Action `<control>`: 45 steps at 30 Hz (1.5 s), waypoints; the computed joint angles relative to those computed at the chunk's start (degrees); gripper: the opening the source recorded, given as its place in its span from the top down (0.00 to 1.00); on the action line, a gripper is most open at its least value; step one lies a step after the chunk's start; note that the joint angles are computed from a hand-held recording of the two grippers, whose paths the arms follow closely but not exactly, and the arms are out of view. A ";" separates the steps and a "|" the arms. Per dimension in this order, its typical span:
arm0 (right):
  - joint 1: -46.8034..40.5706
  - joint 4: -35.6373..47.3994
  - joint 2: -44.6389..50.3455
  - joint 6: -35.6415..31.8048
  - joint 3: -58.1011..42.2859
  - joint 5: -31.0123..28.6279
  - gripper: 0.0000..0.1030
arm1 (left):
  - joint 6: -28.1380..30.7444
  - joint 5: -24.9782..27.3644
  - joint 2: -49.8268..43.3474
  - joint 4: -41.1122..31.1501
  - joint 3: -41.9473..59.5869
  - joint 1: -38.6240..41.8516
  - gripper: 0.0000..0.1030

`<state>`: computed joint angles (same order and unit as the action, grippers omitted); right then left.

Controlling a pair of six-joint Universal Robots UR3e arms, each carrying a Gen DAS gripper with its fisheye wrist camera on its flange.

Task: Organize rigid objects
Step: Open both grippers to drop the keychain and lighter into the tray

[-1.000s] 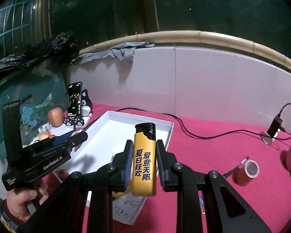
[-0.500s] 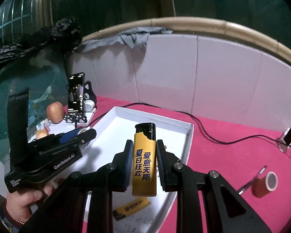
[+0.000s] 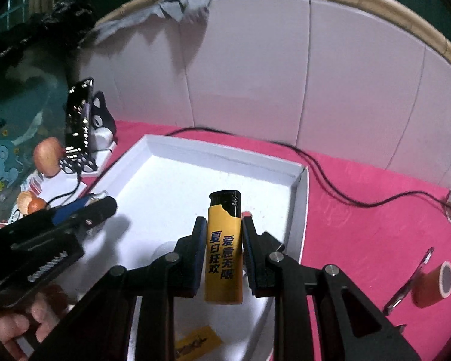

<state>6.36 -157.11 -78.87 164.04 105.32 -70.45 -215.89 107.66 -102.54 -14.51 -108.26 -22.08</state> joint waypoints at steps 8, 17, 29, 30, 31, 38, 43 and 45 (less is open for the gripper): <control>2.55 1.41 2.14 0.30 -1.28 1.58 0.78 | -0.59 0.02 0.13 0.08 -0.35 0.11 0.72; 3.20 -9.01 -1.09 3.15 4.63 -2.14 0.31 | -4.30 5.91 2.43 -0.02 -1.82 -1.85 0.19; -4.99 -11.70 -10.74 5.01 15.92 4.92 0.12 | -9.41 17.05 8.04 -3.50 -3.12 -8.84 0.00; -5.22 -11.54 -11.23 4.81 16.38 5.13 0.12 | -9.61 17.87 8.08 -3.90 -2.66 -9.64 0.00; -5.59 -11.47 -11.78 4.62 16.98 5.41 0.12 | -9.72 18.44 8.07 -4.07 -2.43 -10.27 0.00; -11.42 -11.15 -16.68 2.32 21.89 9.58 0.12 | -8.43 20.27 5.65 -6.67 2.76 -14.27 0.00; -22.84 -6.51 -24.09 -3.64 27.05 15.40 0.12 | -6.13 19.70 1.43 -7.82 7.88 -16.98 0.00; -28.91 -3.26 -26.93 -6.60 29.02 17.81 0.12 | -4.49 18.67 -0.97 -7.59 10.22 -18.04 0.00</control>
<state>-22.55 -160.37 -105.80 157.44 134.34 -52.64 -220.38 126.34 -103.51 -22.10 -98.03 -40.12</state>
